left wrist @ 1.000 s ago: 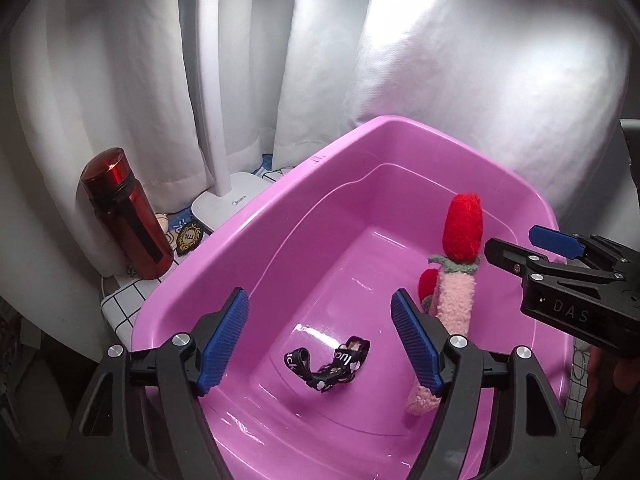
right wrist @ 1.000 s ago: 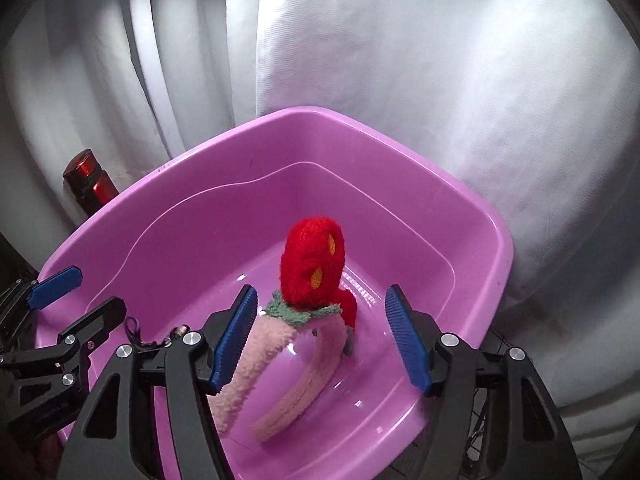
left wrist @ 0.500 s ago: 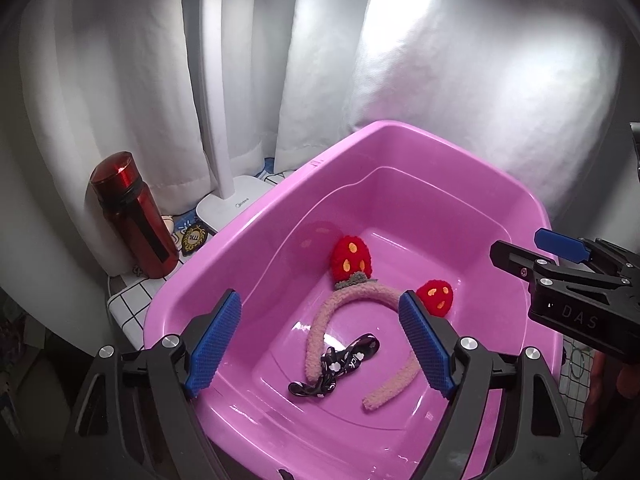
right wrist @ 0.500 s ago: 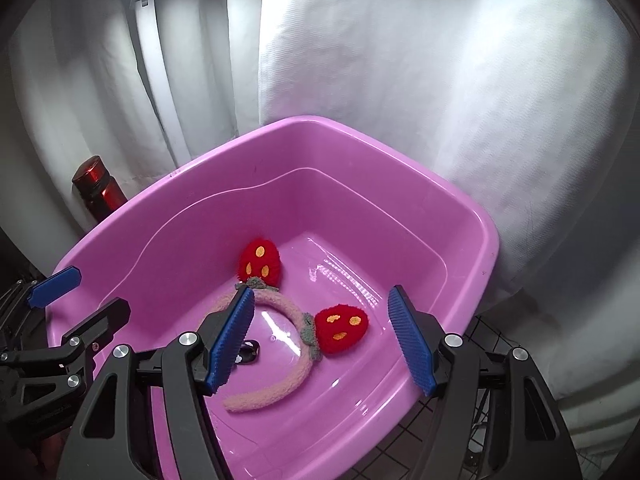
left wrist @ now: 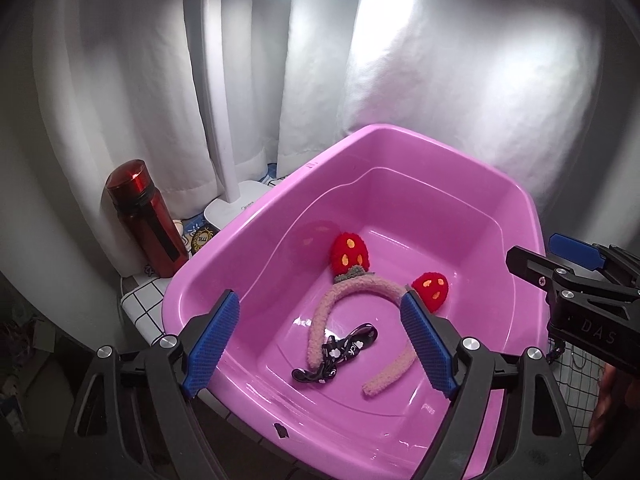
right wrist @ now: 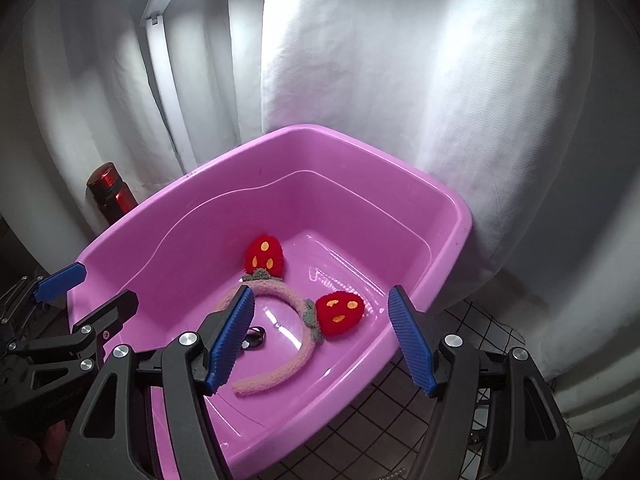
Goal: Organize jewelry
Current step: 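Withdraw both tools from the tub back over the table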
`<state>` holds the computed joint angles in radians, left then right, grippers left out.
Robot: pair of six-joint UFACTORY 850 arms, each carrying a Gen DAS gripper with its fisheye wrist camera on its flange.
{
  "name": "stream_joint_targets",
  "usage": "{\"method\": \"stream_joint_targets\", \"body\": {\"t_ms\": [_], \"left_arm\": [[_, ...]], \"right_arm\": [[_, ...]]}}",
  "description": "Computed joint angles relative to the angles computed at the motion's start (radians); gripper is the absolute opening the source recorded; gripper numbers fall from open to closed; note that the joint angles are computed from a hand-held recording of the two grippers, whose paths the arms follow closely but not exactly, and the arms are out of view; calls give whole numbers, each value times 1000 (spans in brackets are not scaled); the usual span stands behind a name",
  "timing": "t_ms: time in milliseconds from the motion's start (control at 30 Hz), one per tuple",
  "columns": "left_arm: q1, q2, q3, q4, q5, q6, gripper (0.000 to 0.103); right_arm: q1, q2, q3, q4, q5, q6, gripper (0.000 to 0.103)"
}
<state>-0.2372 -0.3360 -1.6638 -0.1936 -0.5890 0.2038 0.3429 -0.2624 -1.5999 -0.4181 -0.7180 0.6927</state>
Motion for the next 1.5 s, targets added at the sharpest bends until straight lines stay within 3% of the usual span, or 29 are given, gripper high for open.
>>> {"method": "stream_joint_targets", "body": {"t_ms": [467,800,1233,1500], "left_arm": [[-28,107,124,-106,9,101,85],[-75,206,228,-185,11,166,86],[-176,312,351,-369,-19,356,89],[-245,322,430,-390,-37,399,90]], "right_arm": [[49,239,262,-122,28,249,66],[93,486,497,-213,-2,446,66],[195,820,756,-315,-283,719,66],[227,967,881,-306,-424,861,67]]}}
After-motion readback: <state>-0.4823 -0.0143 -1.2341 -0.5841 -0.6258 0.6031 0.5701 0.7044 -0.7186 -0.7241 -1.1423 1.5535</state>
